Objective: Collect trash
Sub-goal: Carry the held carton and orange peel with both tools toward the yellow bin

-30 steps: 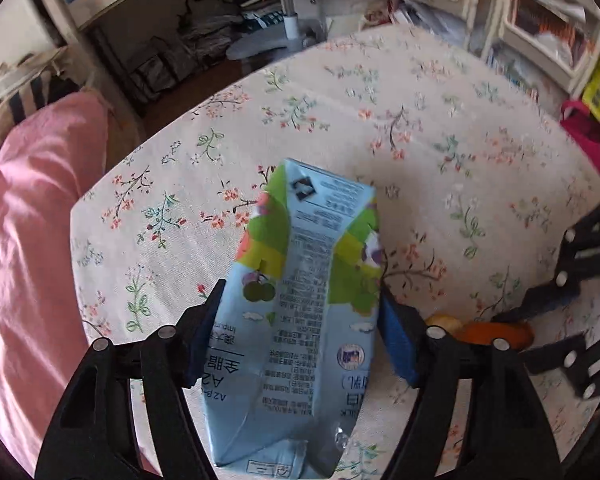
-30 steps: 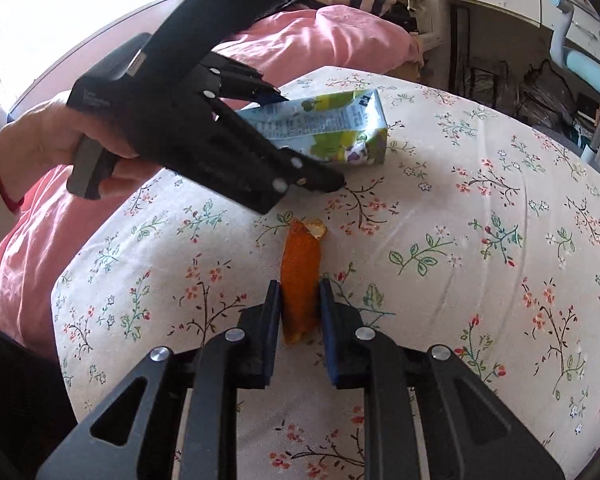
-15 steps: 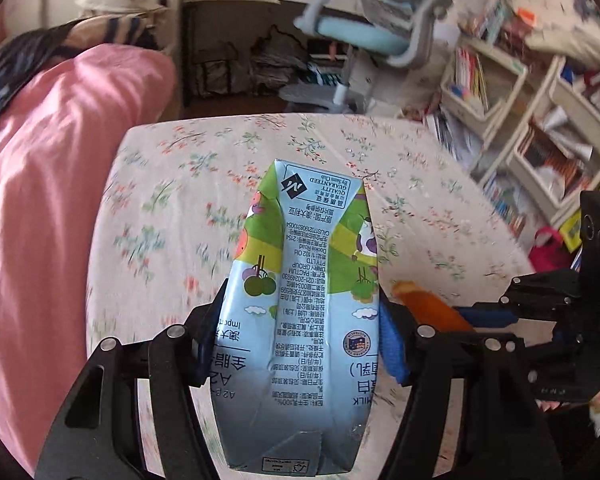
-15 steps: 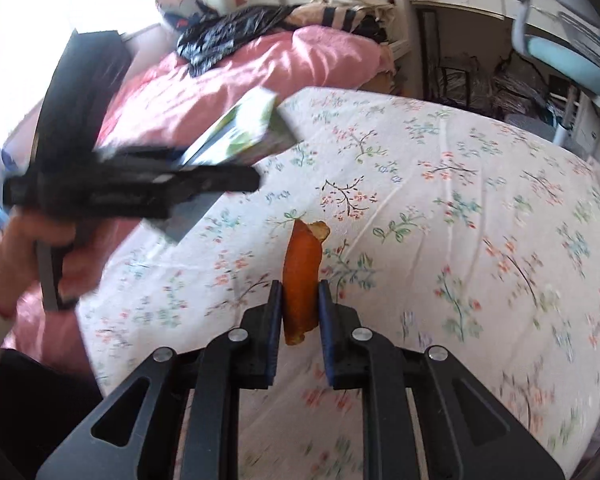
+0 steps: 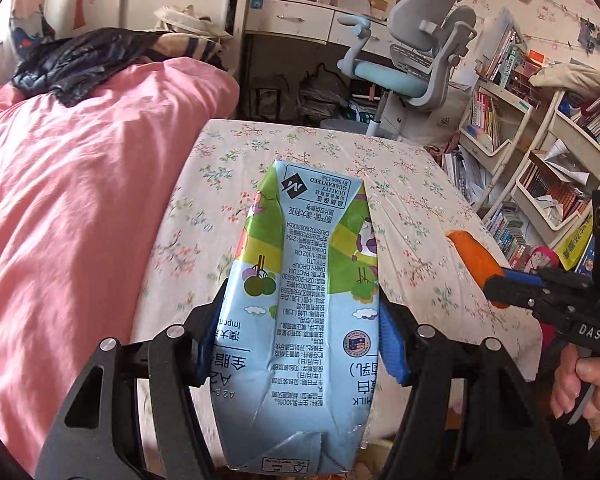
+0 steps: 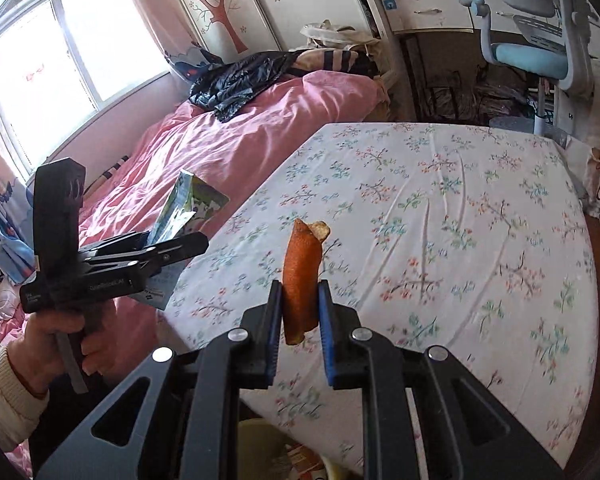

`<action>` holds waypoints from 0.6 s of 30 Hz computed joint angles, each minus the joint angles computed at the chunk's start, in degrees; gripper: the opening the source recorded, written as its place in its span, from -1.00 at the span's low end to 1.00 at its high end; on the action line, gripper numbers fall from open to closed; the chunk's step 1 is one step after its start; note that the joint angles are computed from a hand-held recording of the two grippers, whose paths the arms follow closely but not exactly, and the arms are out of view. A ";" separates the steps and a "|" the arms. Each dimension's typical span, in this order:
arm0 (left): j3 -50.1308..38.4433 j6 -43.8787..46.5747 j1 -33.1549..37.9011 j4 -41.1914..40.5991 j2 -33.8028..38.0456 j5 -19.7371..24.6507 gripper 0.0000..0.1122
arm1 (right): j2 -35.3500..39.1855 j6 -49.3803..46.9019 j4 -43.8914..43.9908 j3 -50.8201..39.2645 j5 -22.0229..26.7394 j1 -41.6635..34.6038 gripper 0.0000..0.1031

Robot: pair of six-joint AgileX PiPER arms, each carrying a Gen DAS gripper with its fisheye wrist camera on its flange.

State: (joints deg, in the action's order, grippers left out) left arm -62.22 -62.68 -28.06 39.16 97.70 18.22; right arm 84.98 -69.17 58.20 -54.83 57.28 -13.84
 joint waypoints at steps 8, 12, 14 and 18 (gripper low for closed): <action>11.51 -25.93 -11.86 18.04 -9.01 7.50 0.10 | -12.64 -2.17 0.77 17.43 3.38 -3.10 -0.65; 14.55 -31.48 -16.53 20.22 -10.88 9.87 0.10 | -17.12 -1.88 -1.66 23.68 2.98 -2.46 -0.65; 15.76 -33.87 -18.35 21.26 -11.34 10.41 0.10 | -19.01 -0.94 -3.23 26.02 2.06 -1.09 -0.65; 18.01 -39.01 -23.05 22.11 -11.71 12.29 0.10 | -22.19 1.24 -6.12 29.47 0.02 1.33 -0.64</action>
State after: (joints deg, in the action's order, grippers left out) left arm -44.21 -101.69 -51.11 61.27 86.00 30.51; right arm 62.79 -67.93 52.08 -25.36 57.30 -12.51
